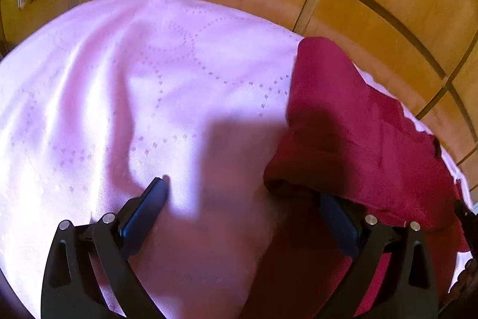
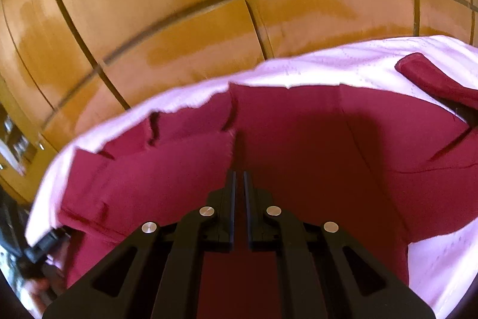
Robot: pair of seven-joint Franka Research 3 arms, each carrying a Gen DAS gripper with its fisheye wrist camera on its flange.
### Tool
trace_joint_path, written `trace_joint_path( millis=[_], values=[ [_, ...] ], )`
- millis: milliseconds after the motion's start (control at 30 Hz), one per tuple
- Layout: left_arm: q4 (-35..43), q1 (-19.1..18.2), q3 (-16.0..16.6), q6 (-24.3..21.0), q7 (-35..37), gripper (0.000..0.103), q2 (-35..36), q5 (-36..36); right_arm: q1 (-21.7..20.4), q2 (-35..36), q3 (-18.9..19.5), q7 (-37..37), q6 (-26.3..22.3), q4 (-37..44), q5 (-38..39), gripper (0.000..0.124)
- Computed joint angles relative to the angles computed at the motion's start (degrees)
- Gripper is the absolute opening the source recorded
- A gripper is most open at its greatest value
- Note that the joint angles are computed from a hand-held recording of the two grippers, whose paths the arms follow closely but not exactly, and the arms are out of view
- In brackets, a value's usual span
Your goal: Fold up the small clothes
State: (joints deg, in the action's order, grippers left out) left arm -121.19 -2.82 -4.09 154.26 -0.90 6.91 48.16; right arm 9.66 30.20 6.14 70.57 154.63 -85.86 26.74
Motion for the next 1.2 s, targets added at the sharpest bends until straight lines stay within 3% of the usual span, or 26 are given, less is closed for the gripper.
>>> trace_joint_path(
  millis=[100, 200, 233, 267, 333, 433, 600, 667, 733, 767, 800, 833, 867, 967, 1033, 1100, 1200],
  values=[
    [-0.5, -0.5, -0.8, -2.6, 1.8, 0.098, -1.1, -1.8, -0.8, 0.8, 0.4, 0.5, -1.2, -0.2, 1.1, 0.005],
    [-4.1, -0.6, -1.1, -0.1, -1.2, 0.097, -4.2, 0.3, -6.6, 0.3, 6.4, -7.4, -3.5, -0.8, 11.4, 0.005],
    [-5.3, -0.4, -1.2, 1.2, -3.5, 0.097, -5.2, 1.8, -6.7, -0.2, 6.2, -8.1, -4.4, -1.1, 12.7, 0.014],
    [-6.5, -0.2, -1.2, 2.3, -7.6, 0.097, -6.5, 4.8, -6.2, -0.7, 5.3, -7.7, -4.6, -1.6, 13.1, 0.031],
    [-6.9, 0.5, -1.9, 1.7, -15.0, 0.097, -8.0, 10.5, -7.2, -2.0, 5.8, -9.1, -4.5, -3.2, 17.6, 0.046],
    [-5.7, 1.0, -2.9, -0.1, -19.8, 0.097, -7.7, 14.8, -9.0, -2.2, 6.8, -10.4, -7.1, -2.7, 25.7, 0.046],
    [-1.0, 0.1, -2.7, -1.5, -14.2, 0.097, -2.7, 13.1, -8.0, -1.0, 5.7, -10.6, -10.5, 0.2, 29.5, 0.046],
    [-0.1, 0.5, -2.5, 0.6, -7.3, 0.097, -0.5, 6.4, -5.4, -0.7, 3.4, -8.1, -9.4, 1.0, 25.1, 0.065],
    [0.8, 0.2, -2.1, 0.2, -3.0, 0.098, 0.7, 2.1, -3.2, 0.6, 1.5, -4.9, -10.5, 2.8, 19.0, 0.065],
    [1.3, -0.3, -1.9, -0.7, -2.0, 0.099, 1.0, 1.6, -2.6, 1.4, 1.1, -4.1, -11.6, 3.8, 16.6, 0.055],
    [1.8, -0.7, -1.8, -1.6, -0.9, 0.099, 1.3, 0.8, 0.1, 1.6, -0.7, -2.6, -10.2, 3.8, 11.0, 0.041],
    [1.8, -1.0, -1.5, -1.8, -0.5, 0.100, 1.3, 0.5, 1.9, 1.7, -2.0, -1.5, -9.1, 3.7, 6.6, 0.016],
    [1.8, -1.1, -1.3, -1.5, -0.3, 0.100, 1.3, 0.4, 3.0, 1.8, -2.6, -1.2, -8.4, 4.0, 3.1, 0.004],
    [0.7, -1.4, -0.4, 0.4, -2.3, 0.100, 0.6, 1.9, 3.1, -0.1, -1.7, -1.7, -2.3, 2.2, 1.1, 0.004],
    [-0.2, -1.4, -0.1, 1.6, -3.7, 0.100, 0.1, 3.0, 4.6, -0.4, -3.8, 1.7, 1.1, 1.5, -2.8, 0.004],
    [0.3, -1.5, 0.0, 1.9, -4.8, 0.100, 0.7, 4.0, 4.8, 1.5, -5.1, 4.7, -1.6, 3.7, -6.4, 0.004],
    [-2.4, -1.6, 0.8, 5.0, -12.5, 0.099, -1.8, 10.0, 0.5, 2.7, -0.3, 0.2, -2.7, 3.6, -2.9, 0.004]
  ],
)
